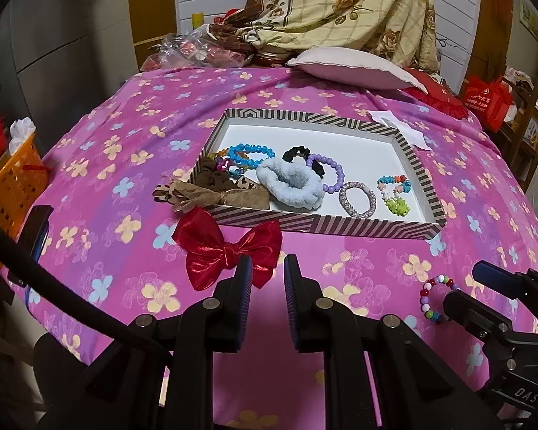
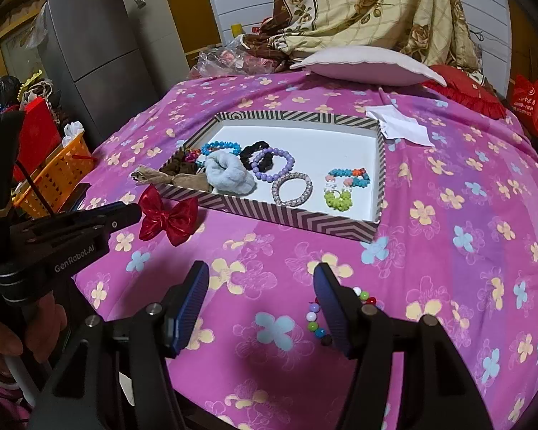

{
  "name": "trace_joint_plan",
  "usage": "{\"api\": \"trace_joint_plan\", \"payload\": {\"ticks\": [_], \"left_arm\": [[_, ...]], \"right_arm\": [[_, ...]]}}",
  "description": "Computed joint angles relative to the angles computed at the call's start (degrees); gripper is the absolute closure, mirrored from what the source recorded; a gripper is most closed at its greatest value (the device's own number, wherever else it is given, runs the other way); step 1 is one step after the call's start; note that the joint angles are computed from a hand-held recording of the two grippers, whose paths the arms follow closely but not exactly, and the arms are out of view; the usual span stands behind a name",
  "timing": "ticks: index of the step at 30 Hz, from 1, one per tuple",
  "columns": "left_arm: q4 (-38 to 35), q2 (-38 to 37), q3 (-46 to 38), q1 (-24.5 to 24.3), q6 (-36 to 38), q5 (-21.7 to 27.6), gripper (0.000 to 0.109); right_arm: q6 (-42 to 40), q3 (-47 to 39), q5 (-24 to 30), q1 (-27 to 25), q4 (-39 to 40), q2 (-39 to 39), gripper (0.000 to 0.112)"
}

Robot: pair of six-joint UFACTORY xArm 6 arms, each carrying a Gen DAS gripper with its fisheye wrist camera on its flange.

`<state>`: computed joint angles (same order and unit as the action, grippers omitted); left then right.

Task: Organize jewelry
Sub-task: 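Grasp the round multicolour bead bracelet with the right tool while the left tool grasps the red bow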

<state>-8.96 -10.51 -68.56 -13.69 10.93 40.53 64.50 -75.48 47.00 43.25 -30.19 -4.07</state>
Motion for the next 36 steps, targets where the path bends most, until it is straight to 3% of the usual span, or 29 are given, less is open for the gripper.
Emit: {"api": "trace_joint_plan", "payload": {"ticks": [24,26,29,31,36], "left_arm": [[0.7,1.9,-0.4,1.2,-0.9,1.8,0.070],[-0.8,2.2,-0.7,1.8,0.1,2.6,0.070],[-9.7,4.1,-3.4,4.9,4.7,7.4,0.070],[-12.9,5.7,-5.4,6.9,5.8,10.6,0.063],[-14.4,8.1,-7.6,9.4,6.5,12.3,0.063]], "right_arm": [[0.5,4.1,0.9,-0.6,1.9,-2.1,0.048],[0.4,4.9,1.4,-0.6,2.2,-2.5,0.048],[0.6,6.3,2.2,-0.7,2.2,-3.7,0.048],[0.9,7.7,2.4,-0.9,2.3,-4.7,0.048],[2.0,11.5,2.6,-2.0,2.9,-7.3,0.048]]}}
